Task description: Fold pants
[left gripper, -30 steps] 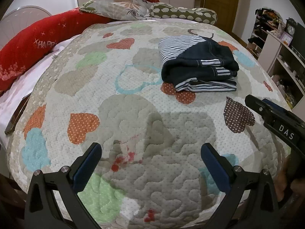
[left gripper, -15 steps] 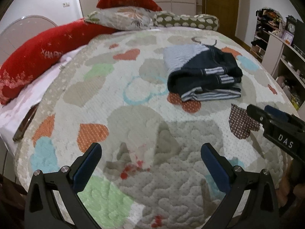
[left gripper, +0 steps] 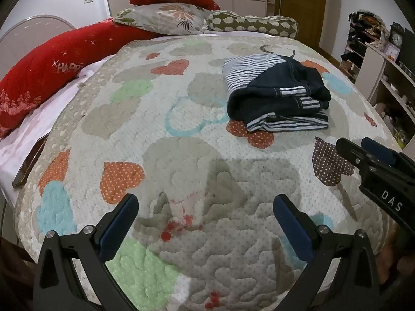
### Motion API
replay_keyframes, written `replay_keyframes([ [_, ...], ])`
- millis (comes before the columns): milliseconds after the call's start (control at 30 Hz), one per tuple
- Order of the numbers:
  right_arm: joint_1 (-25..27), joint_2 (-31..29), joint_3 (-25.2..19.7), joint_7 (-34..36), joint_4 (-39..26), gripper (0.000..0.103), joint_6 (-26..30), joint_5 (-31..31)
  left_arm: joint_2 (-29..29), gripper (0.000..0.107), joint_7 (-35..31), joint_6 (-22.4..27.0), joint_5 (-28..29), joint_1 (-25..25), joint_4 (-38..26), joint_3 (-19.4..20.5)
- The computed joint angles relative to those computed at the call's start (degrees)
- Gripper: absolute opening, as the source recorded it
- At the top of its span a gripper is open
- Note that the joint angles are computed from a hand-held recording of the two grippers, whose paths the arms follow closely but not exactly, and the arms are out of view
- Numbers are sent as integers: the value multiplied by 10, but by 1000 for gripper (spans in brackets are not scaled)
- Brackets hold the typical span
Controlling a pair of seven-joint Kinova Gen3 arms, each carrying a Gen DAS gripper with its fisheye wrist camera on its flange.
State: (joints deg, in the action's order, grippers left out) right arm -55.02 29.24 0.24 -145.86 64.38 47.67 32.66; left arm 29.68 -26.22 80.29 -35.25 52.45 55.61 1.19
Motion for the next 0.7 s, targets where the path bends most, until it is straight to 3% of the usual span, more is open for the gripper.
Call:
replay_keyframes([
  [700, -12, 6, 0, 9, -5, 67, 8, 9, -4, 103, 14, -10, -8, 5, 9, -2],
])
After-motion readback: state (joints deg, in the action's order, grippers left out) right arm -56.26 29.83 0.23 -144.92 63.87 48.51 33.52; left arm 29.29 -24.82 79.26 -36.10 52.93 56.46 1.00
